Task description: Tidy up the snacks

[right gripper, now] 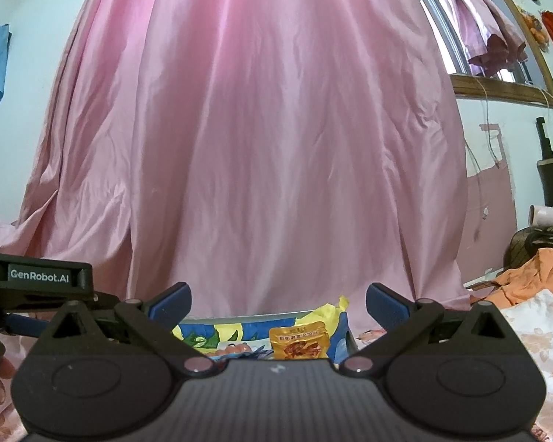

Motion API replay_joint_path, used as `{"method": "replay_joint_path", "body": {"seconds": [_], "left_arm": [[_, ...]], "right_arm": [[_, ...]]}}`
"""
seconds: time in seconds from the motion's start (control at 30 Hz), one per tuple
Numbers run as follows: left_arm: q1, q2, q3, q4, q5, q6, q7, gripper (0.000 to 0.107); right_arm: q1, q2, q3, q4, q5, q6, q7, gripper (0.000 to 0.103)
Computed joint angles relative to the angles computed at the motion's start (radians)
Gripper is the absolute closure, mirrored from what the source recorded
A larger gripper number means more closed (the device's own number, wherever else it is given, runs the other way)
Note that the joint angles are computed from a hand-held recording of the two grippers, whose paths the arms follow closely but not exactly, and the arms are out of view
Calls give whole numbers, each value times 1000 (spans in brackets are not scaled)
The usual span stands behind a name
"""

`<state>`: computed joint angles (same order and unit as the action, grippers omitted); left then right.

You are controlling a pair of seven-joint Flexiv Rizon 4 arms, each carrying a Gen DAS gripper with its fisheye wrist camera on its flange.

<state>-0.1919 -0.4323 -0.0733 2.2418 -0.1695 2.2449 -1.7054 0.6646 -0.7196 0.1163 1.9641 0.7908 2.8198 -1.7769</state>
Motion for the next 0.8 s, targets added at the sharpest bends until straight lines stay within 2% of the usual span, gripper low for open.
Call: {"method": "replay_joint_path", "body": {"seconds": [0.47,0.8], "left_arm": [[28,61,5,101,48,32,-57,5],[41,93,29,185,59,96,-82,5]], "right_arm": [[43,34,28,33,60,-9,-52,0],[84,58,44,42,120,-33,-129,0]]}}
